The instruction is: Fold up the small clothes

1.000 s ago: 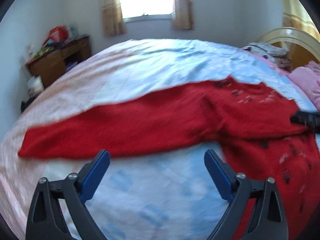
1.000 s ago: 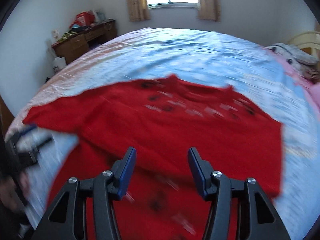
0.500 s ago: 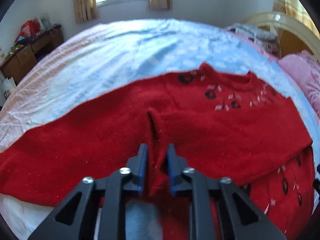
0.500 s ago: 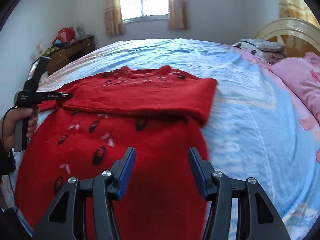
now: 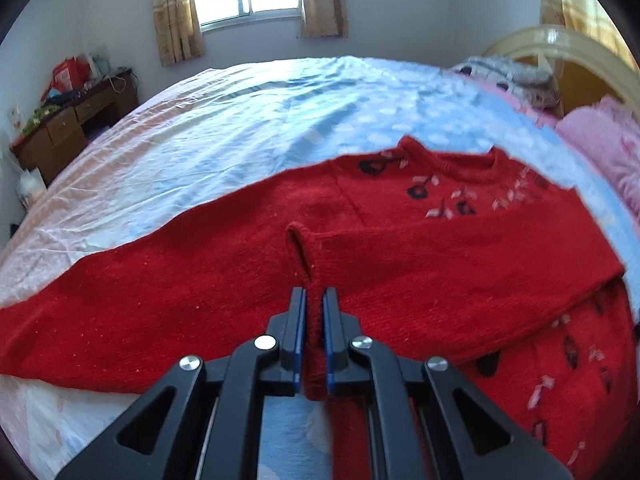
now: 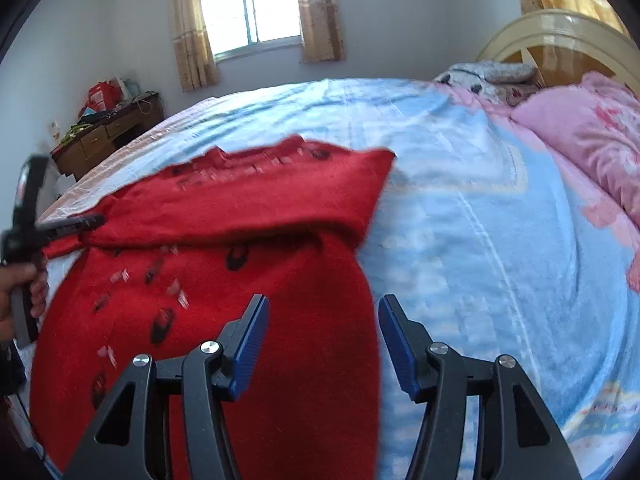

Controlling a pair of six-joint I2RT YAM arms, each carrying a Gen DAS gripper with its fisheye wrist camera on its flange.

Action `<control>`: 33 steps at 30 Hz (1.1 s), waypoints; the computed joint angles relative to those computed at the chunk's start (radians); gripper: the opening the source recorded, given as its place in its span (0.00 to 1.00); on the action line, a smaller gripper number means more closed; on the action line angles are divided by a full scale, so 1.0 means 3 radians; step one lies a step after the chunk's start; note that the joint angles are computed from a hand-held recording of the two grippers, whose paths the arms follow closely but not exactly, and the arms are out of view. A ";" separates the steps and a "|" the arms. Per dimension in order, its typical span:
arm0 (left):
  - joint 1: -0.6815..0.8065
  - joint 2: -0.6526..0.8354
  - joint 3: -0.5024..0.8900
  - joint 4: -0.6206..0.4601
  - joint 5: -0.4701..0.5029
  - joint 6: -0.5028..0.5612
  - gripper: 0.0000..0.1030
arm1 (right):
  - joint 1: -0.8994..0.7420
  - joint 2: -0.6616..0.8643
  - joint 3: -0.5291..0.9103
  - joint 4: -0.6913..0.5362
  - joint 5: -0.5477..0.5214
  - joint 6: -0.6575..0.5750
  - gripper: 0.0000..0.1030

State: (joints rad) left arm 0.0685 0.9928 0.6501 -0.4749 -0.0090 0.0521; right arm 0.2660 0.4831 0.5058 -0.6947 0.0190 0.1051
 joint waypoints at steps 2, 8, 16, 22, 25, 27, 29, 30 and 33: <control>0.0013 0.0045 -0.0042 0.0060 -0.0033 -0.0014 0.15 | 0.0222 0.0407 0.0205 0.0165 0.0042 -0.0050 0.66; 0.0192 -0.0139 -0.0082 -0.0026 0.0016 0.0028 0.41 | 0.0186 0.1519 0.0465 0.0830 0.0017 -0.0059 0.67; 0.0727 -0.0473 -0.0109 -0.0193 0.0310 0.0349 0.62 | 0.0390 0.1670 0.0603 0.0665 0.0227 0.0138 0.67; 0.1407 -0.0594 -0.0093 -0.0302 0.0560 0.0790 0.69 | 0.1064 0.2140 0.0893 0.0861 0.0384 0.0272 0.67; 0.1884 -0.0557 -0.0086 -0.0271 0.0706 0.1045 0.72 | 0.1207 0.2467 0.0907 0.1052 0.0277 0.0348 0.67; 0.2185 -0.0474 -0.0070 -0.0219 0.0762 0.1196 0.73 | 0.1401 0.2582 0.0814 0.1228 0.0477 0.0403 0.67; 0.2521 -0.0323 -0.0017 -0.0150 0.0865 0.1345 0.73 | 0.1628 0.2574 0.0746 0.1316 0.0791 0.0381 0.68; 0.2681 -0.0245 0.0007 -0.0097 0.0927 0.1414 0.73 | 0.1647 0.2569 0.0744 0.1322 0.0779 0.0377 0.68; 0.3063 0.0014 0.0095 0.0097 0.0963 0.1557 0.73 | 0.1612 0.2521 0.0669 0.1380 0.0681 0.0359 0.68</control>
State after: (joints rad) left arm 0.9873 0.9972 0.6785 -0.4459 0.2800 0.5192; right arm 0.7495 1.2393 0.7064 -0.2808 0.2232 0.2127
